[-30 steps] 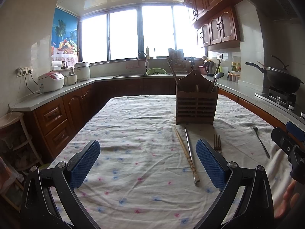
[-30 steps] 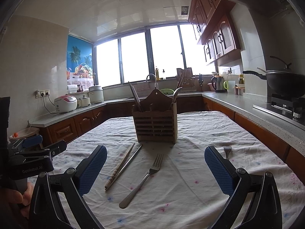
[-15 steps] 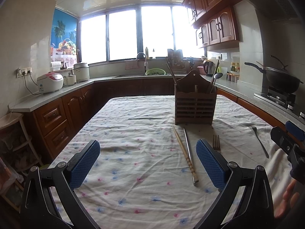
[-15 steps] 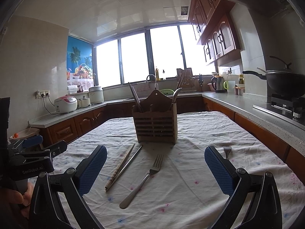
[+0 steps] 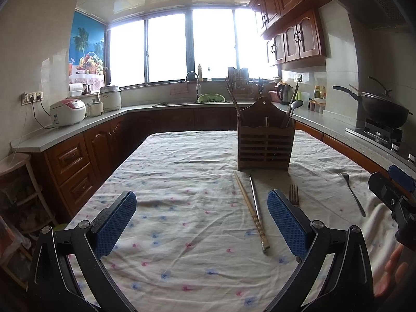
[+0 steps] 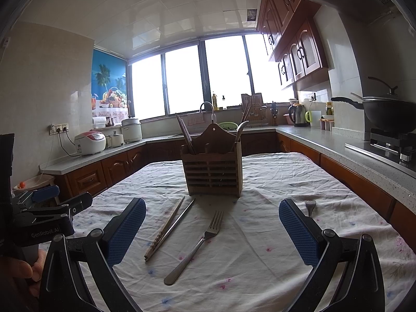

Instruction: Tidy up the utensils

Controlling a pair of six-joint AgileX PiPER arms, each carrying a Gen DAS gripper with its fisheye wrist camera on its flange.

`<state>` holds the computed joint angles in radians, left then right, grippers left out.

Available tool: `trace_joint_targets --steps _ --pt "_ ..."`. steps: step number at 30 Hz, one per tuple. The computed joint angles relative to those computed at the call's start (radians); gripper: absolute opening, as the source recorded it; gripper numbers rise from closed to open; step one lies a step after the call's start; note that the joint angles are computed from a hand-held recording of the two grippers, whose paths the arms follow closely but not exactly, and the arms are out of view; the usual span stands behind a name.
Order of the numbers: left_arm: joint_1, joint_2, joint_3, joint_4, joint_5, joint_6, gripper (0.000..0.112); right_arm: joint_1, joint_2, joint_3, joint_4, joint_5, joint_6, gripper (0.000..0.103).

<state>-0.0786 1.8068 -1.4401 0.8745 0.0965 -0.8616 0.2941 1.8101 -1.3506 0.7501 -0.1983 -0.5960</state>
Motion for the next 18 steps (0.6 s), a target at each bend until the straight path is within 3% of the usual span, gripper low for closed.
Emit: trace_joint_targets --steps 6,10,15,18 --pt "0.007 0.007 -0.037 -0.372 0.011 0.365 0.103 0.004 0.0 -0.011 0.053 0.009 -0.048 0.103" --pt "0.015 0.019 -0.064 -0.597 0.022 0.589 0.103 0.008 0.004 -0.037 0.183 0.024 -0.178 0.103" --pt "0.022 0.037 -0.097 -0.804 0.04 0.793 0.103 0.002 0.027 -0.096 0.444 0.056 -0.437 0.103" --pt "0.022 0.049 -0.111 -0.851 0.052 0.841 0.103 -0.002 0.035 -0.108 0.502 0.065 -0.49 0.103"
